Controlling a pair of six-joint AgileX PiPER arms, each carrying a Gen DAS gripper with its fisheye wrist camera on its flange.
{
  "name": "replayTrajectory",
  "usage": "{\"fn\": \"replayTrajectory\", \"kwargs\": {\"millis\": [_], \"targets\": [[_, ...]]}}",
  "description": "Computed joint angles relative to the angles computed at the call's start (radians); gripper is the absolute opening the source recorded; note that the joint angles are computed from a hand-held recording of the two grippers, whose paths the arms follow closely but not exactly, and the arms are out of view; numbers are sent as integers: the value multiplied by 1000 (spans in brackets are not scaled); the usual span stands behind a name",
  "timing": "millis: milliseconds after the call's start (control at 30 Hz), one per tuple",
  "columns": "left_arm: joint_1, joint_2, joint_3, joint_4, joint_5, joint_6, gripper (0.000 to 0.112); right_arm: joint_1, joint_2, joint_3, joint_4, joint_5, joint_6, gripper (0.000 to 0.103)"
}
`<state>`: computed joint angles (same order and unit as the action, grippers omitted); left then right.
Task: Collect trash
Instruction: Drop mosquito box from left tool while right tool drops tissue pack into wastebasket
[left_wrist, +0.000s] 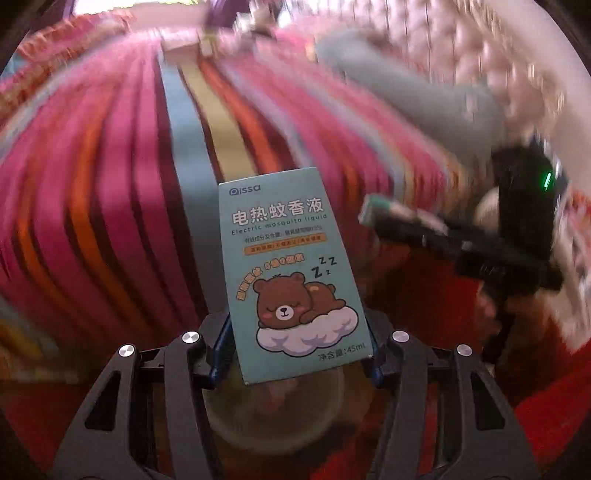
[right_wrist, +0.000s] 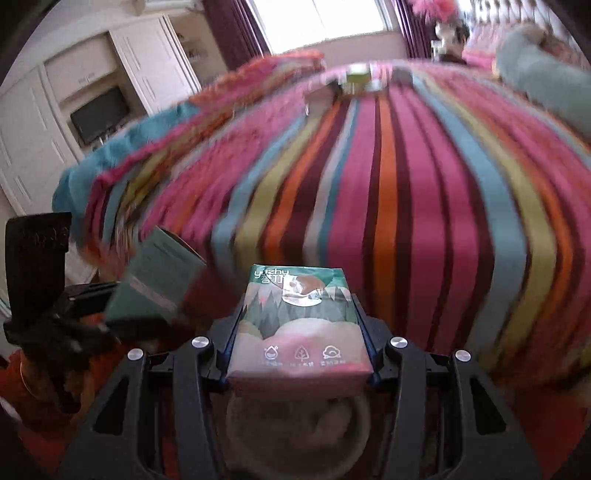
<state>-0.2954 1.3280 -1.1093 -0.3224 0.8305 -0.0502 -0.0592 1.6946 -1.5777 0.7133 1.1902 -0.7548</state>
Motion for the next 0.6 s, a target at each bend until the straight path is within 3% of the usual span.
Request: {"fn": "replayTrajectory", "kwargs": {"millis": [100, 200, 367, 400, 433, 467, 500, 600], "targets": [[-66, 45, 116, 22, -37, -42, 54, 33, -38, 185, -99, -52, 12, 49], [-92, 169, 165, 41, -83, -49, 54, 71, -12, 281, -170, -114, 50, 49], [-125, 331, 160, 92, -130, -93, 55, 153, 69, 329, -256, -195, 105, 50], [-129, 346, 162, 103, -136, -106, 61, 170, 87, 319, -266, -193, 112, 51], [-134, 360, 160, 116, -136, -122, 76, 179, 91, 320, -274, -196, 116, 56], [-128, 369, 156, 127, -131, -122, 78, 193, 95, 316, -287, -210, 129, 67], [-137, 369, 163, 151, -139, -143, 78, 202, 91, 320, -296, -225, 137, 71], [-141, 355, 191, 206, -167, -182, 88, 214, 73, 349, -308, -266, 159, 73]]}}
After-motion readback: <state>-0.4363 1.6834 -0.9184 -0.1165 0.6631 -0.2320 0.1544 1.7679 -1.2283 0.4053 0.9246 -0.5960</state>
